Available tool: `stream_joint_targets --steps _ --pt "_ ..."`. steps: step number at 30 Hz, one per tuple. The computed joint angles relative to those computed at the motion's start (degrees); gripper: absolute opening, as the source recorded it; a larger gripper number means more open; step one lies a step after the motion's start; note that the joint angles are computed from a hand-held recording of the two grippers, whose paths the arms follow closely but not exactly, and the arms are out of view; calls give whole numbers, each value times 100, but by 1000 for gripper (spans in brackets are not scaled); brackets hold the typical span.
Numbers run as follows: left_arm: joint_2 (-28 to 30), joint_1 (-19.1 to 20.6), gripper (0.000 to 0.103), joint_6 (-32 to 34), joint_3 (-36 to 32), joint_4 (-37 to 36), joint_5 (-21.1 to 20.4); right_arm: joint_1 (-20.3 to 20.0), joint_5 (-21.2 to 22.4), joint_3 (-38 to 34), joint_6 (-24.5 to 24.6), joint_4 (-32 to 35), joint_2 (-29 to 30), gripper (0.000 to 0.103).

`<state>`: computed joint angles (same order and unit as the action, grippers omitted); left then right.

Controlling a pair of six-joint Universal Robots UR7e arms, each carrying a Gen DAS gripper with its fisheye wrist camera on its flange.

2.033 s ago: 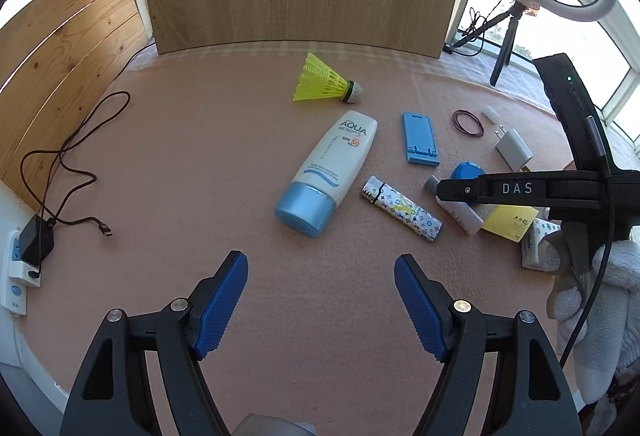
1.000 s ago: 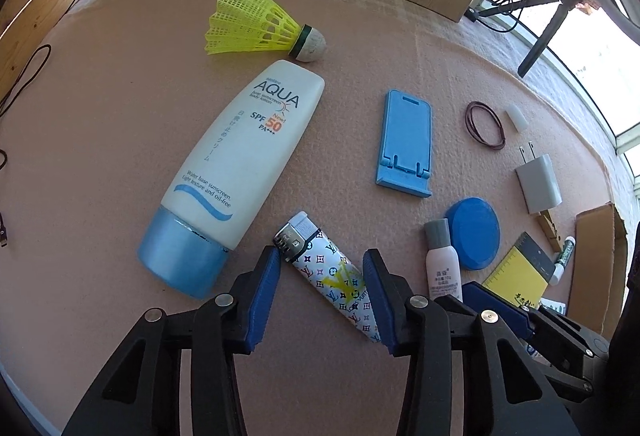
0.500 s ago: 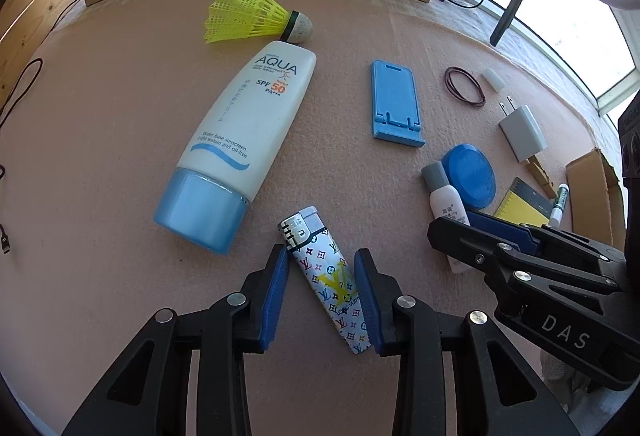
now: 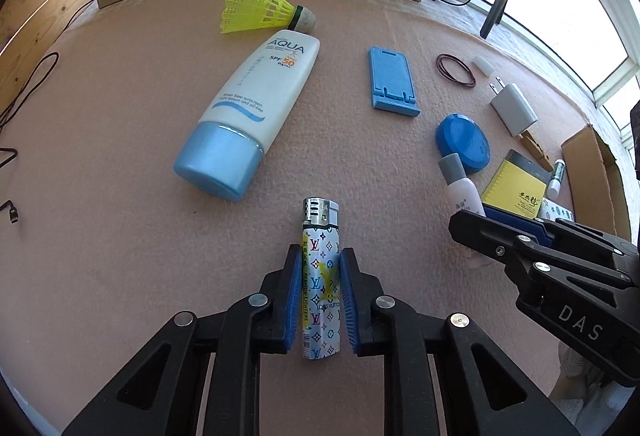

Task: Organize objects
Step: 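Close the right gripper on the bottle while the left gripper closes on the lighter, then carry the bottle into the cardboard box and open the right gripper while the left releases the lighter there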

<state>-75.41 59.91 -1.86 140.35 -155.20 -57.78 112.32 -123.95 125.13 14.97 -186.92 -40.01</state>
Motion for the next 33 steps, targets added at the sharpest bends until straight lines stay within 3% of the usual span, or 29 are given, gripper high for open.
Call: stream_joint_targets --steps 9,16,23,33 --pt "-380 -61 19 0 203 174 -125 349 -100 524 328 -535 -320 18" --pt "-859 -407 19 -171 325 398 -266 629 -429 1257 787 -982 -939 18" --pt "-996 -1181 19 -354 448 514 -567 803 -1053 2010 1403 -914 -1846 18" --pt "-58 -2597 19 -630 530 -151 -1446 845 -1903 2818 2043 -288 -3119 18"
